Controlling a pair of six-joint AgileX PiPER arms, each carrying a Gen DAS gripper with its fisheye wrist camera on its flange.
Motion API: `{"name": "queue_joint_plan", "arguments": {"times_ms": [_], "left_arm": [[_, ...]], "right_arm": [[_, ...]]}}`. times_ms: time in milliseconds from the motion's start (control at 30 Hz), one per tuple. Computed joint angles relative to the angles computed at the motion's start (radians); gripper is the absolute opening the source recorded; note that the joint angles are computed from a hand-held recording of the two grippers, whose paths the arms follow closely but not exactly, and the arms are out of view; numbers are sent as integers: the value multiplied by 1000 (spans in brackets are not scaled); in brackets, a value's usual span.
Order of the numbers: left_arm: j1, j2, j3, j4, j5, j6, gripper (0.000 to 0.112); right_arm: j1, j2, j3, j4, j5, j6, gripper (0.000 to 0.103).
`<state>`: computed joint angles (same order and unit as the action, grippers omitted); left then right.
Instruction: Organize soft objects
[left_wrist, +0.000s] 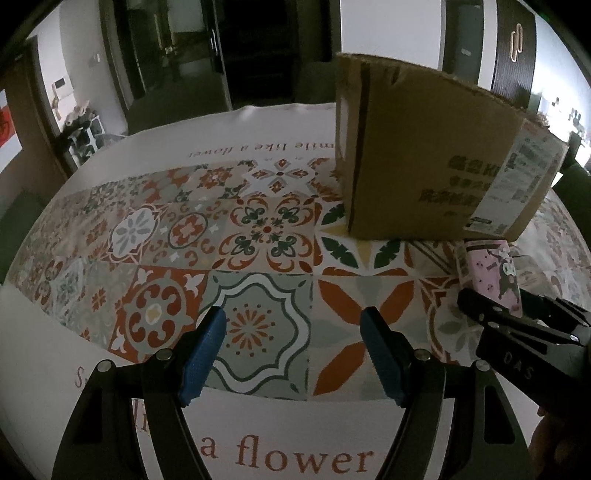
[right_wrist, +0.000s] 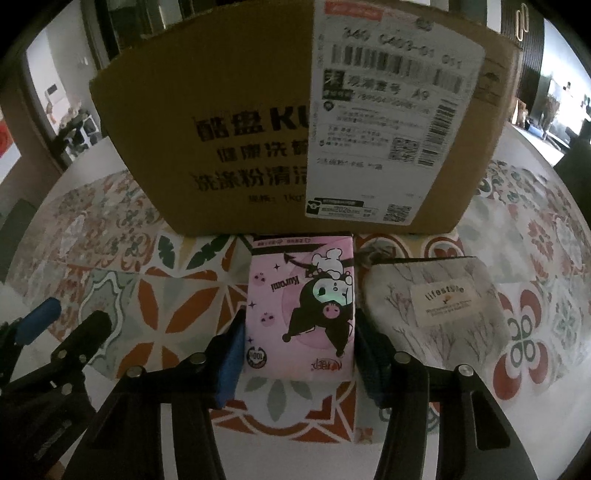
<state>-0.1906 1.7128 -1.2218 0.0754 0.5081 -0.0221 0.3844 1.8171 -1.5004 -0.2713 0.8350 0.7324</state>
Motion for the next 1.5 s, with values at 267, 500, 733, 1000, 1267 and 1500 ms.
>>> {"name": "queue_joint_plan", "arguments": {"times_ms": [267, 500, 733, 1000, 1267, 1500], "left_arm": [[-38, -64, 29, -22, 1, 4, 74], [-94, -124, 73, -61, -4, 33, 74], [-153, -148, 94, -96, -14, 54, 74], [-210, -72, 28, -168, -22, 117, 74], [-276, 71, -103, -97, -10, 6, 74], [-318, 179, -191, -9, 0, -105, 74]], "right_arm": [[4, -133, 102, -36, -34, 56, 55], [-1, -267, 194, -89, -28, 109, 55], [-19, -367, 277, -134, -18, 168, 55], [-82, -403, 339, -132, -55, 157, 55], [-180, -380, 365, -107, -127, 88, 55], [-240, -340, 366, -64, -183, 19, 55]]}}
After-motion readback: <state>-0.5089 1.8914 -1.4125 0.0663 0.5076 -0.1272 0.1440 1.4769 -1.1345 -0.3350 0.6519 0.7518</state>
